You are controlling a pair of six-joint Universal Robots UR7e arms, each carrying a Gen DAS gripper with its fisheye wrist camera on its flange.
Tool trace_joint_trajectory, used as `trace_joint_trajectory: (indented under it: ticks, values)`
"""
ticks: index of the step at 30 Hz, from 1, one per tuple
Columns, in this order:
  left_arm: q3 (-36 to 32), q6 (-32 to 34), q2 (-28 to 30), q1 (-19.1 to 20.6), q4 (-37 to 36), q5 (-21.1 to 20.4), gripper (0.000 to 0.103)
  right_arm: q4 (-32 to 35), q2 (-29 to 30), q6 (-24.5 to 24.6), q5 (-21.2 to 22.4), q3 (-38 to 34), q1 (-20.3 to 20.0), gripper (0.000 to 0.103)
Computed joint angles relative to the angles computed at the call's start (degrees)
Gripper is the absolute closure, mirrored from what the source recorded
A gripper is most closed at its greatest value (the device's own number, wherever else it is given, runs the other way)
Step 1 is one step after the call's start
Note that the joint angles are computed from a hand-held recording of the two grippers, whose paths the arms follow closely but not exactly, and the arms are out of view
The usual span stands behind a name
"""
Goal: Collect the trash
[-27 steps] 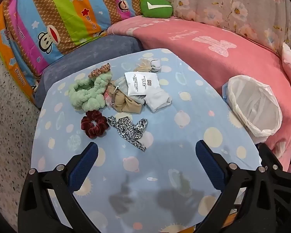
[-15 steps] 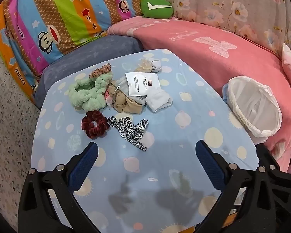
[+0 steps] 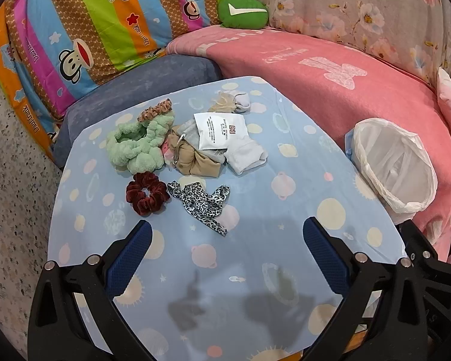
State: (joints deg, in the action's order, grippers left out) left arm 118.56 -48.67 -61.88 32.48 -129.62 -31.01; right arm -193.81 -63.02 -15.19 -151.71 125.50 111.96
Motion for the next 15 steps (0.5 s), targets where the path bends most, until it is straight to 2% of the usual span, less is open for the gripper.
trace_joint_trajectory:
  ticks: [15]
  values:
    - [-1.2, -0.4, 0.4, -0.5, 1.5, 0.0, 0.007, -0.6, 0.1, -0.4, 0.2, 0.0, -0.2, 0.007]
